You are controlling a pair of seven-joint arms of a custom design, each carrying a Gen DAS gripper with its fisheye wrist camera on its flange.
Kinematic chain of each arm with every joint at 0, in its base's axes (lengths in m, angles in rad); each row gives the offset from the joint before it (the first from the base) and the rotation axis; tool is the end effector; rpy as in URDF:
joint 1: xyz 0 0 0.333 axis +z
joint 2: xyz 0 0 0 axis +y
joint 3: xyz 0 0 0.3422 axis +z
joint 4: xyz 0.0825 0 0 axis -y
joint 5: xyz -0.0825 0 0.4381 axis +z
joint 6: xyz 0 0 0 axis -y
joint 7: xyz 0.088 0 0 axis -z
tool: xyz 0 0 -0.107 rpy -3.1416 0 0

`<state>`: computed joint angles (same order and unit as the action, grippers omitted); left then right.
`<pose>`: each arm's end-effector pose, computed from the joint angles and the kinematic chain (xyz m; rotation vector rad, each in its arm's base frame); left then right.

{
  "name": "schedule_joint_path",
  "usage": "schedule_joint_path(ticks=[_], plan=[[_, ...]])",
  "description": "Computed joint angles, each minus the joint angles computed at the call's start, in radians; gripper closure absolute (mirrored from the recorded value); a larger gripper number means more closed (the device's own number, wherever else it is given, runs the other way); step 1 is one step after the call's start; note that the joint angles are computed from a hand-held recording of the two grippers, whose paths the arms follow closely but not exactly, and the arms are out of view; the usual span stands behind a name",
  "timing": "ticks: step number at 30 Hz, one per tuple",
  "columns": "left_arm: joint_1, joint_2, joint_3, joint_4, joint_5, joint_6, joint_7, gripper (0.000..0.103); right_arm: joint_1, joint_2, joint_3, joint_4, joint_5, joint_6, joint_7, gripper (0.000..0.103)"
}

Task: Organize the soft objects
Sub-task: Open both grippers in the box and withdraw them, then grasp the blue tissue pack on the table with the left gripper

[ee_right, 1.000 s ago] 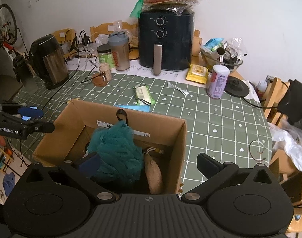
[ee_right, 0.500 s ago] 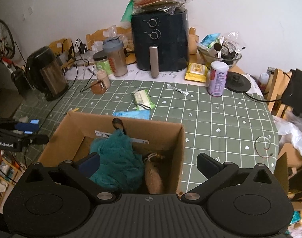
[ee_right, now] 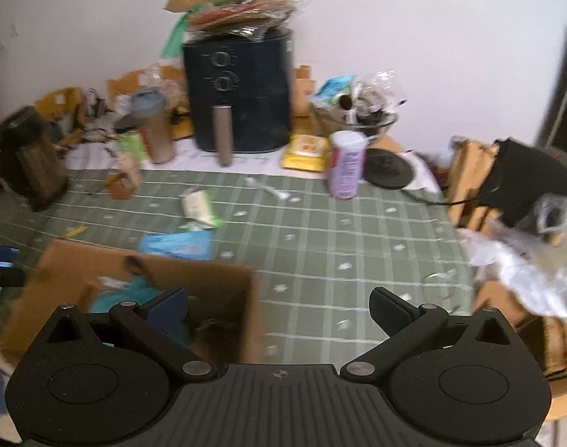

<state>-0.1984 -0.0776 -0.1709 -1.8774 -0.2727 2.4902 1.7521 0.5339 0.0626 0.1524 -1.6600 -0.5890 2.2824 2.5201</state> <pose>0.5936 -0.2322 0.6341 -1.5057 2.2633 -0.9498 0.5372 0.4190 0.6450 -1.7630 1.7699 -0.6742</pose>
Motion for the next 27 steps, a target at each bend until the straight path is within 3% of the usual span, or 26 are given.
schedule_joint_path(ticks=[6, 17, 27], plan=[[0.007, 0.035, -0.005, 0.039, 0.021, 0.006, -0.018, 0.034, 0.001, 0.04, -0.016, 0.044, -0.043, -0.078, -0.038, 0.0], [0.025, 0.124, -0.028, 0.146, 0.069, 0.019, -0.014, 0.034, -0.044, 0.072, -0.055, 0.048, 0.068, 0.078, -0.161, 0.0], [0.043, 0.224, -0.054, 0.265, 0.082, 0.011, 0.049, 0.034, -0.062, 0.135, -0.084, 0.102, 0.208, 0.134, -0.308, 0.0]])
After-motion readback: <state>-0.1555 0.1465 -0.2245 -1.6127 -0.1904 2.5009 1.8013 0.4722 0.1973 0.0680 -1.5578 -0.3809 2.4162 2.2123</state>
